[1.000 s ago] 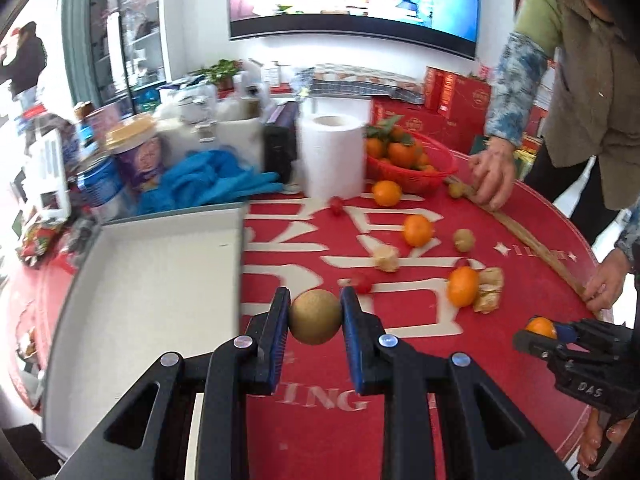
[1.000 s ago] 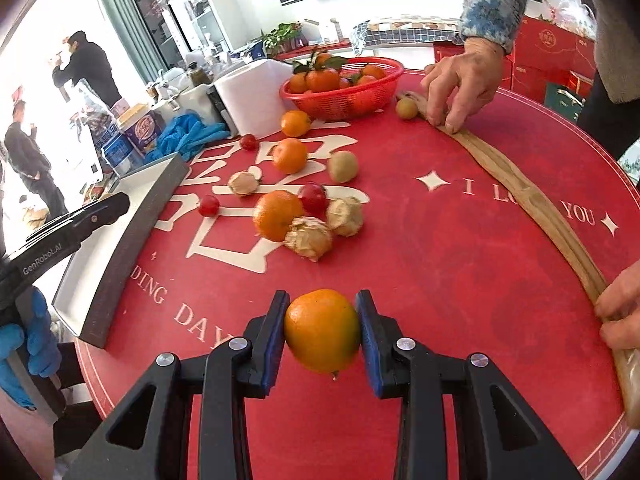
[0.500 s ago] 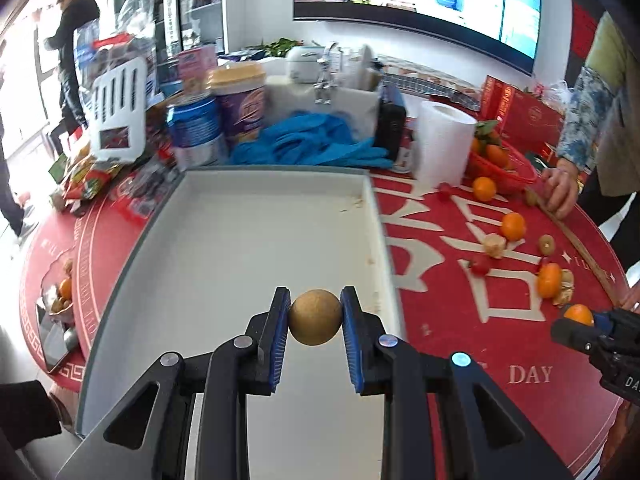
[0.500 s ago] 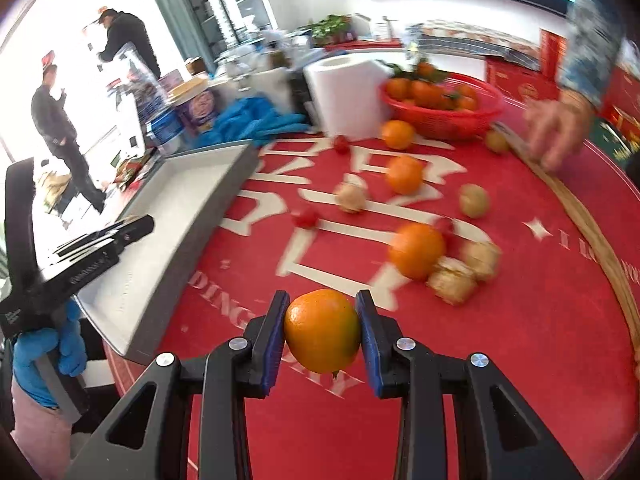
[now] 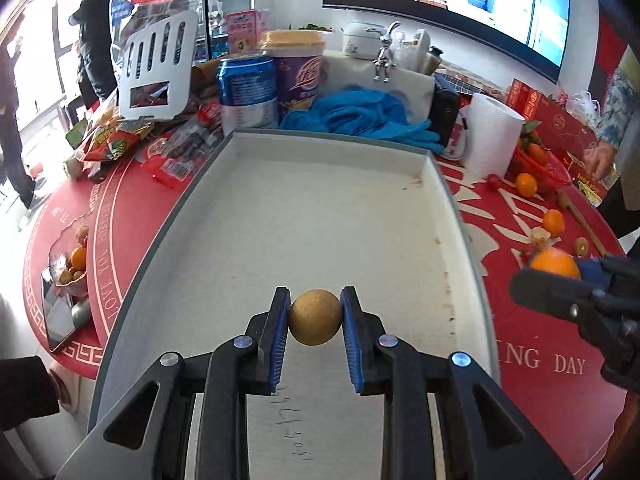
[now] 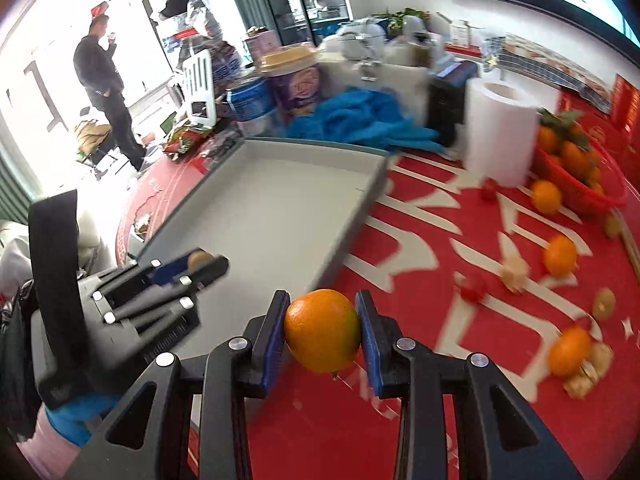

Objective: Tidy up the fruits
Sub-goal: 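Carry the kiwi into the white tray and open the left tool while the right tool drops the orange there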

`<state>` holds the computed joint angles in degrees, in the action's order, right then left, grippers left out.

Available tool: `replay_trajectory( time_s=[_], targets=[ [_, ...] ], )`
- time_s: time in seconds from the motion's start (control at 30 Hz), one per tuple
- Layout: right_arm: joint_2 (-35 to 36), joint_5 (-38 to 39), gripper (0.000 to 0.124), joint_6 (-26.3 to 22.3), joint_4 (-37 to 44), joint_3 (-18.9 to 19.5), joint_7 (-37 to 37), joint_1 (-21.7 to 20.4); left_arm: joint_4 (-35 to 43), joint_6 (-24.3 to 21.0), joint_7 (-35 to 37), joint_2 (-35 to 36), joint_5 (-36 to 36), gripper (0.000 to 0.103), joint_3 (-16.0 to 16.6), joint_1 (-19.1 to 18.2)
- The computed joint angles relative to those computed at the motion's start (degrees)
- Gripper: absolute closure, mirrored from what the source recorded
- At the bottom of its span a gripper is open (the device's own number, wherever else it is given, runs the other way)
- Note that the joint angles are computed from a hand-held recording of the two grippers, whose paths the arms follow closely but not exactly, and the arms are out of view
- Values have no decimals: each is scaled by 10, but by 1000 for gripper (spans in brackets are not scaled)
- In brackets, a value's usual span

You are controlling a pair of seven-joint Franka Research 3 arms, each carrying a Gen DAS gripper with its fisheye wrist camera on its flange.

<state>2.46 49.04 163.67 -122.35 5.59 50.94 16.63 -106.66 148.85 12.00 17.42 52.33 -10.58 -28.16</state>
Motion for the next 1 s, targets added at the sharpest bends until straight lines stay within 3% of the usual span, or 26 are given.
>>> replay_trajectory(
  time_s=[0.33,0.4,0.43,0.5,0.57,0.6,0.63,0.7,1.0],
  targets=[
    [61,-105,89,-12,72,9,79,9,-9,7,-27,-1,18,72,9,1],
    [68,-114,88,-12,79,12,86,8,-10,4,-38,-3,31,54,10,-1],
    [70,-116,88,-11,81,15,85,6,-12,4,-41,-5,36,39,9,-1],
    [72,-123,88,-9,83,17,84,5,-12,-3,-39,-7,38,29,6,-1],
    [71,-136,66,3,82,16,93,8,-8,-19,-29,-5,31,25,2,-1],
    [69,-134,38,17,78,18,93,8,-7,-22,-27,-4,30,25,1,-1],
    [64,-143,29,41,68,15,106,12,-10,-18,-26,-4,27,24,0,2],
    [54,-169,29,65,53,9,131,15,-10,-20,-22,-2,18,24,-1,4],
    [1,-74,29,50,-2,6,83,-12,17,-46,21,19,5,24,1,-2]
  ],
)
